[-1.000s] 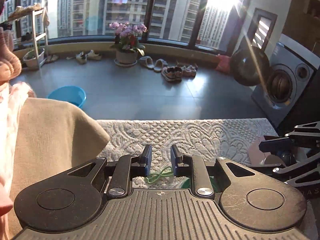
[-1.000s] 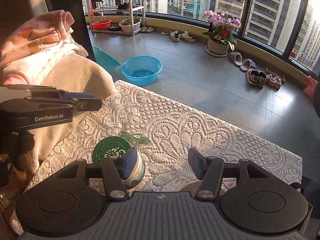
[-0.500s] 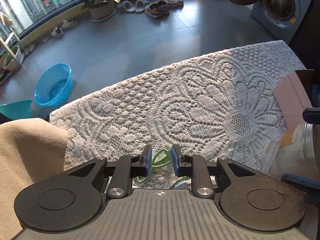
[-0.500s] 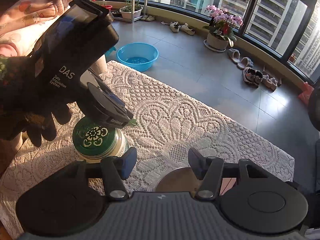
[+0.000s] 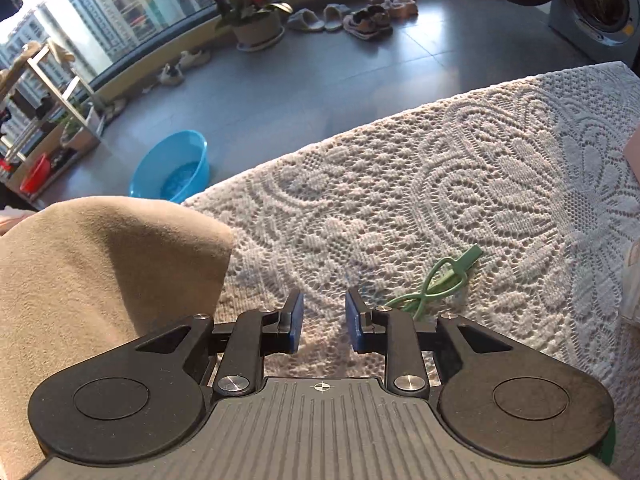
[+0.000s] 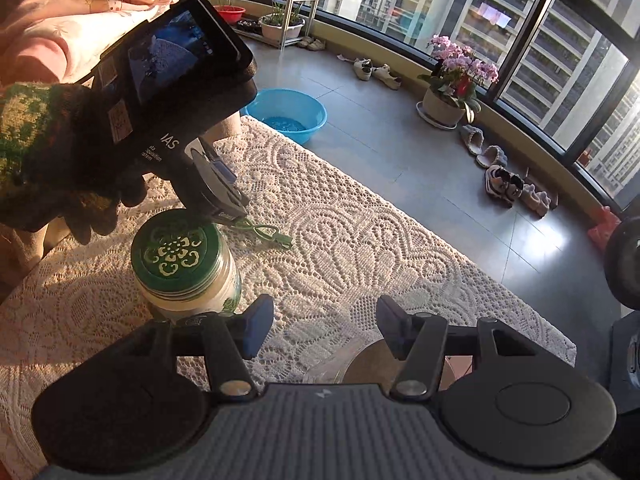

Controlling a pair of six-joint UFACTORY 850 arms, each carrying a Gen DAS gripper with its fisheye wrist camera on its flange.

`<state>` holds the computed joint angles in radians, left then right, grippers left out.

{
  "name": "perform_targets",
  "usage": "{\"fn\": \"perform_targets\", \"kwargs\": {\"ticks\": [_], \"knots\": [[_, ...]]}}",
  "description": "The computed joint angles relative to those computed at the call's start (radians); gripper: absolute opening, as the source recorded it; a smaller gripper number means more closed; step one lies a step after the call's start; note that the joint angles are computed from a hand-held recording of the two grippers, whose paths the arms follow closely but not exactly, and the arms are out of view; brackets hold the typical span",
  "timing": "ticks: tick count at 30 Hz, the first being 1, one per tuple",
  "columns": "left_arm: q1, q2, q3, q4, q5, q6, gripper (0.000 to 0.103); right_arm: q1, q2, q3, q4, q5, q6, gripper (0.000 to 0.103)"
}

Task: Organize soft objects
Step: 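Close the left tool on the green clip while the right grasps the clear plastic piece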

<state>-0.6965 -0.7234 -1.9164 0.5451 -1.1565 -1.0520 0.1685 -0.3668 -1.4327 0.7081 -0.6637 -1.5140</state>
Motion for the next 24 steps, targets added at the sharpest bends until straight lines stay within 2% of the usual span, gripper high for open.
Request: {"fn": "perform_targets", "kwargs": {"ticks": [3, 8, 14, 18, 22, 24], "knots": [[0.0, 0.066, 0.104, 0.02, 0.056, -0.038, 0.028, -0.004, 0.027, 0.038, 0.043, -0.004, -0.064, 0.057], [-0.005, 0.171, 0.259, 0.026, 0.194, -0.118, 0.024, -0.005, 0.093, 0.134, 0.117, 0.034, -0.218, 0.05], [0.002, 0.251, 0.336, 0.095, 0.394, -0.171, 0.025, -0.054, 0.137, 0.195, 0.151, -0.045, -0.239, 0.05], [0.024, 0.223, 0.269, 0.038, 0.388, 0.033, 0.024, -0.085, 0.136, 0.224, 0.128, -0.081, -0.241, 0.05], [0.074, 0.176, 0.212, -0.212, 0.44, 0.301, 0.024, -0.107, 0.128, 0.247, 0.131, -0.064, -0.291, 0.05], [0.079, 0.126, 0.142, -0.284, 0.405, 0.403, 0.025, -0.12, 0.12, 0.258, 0.136, -0.066, -0.31, 0.05]]}}
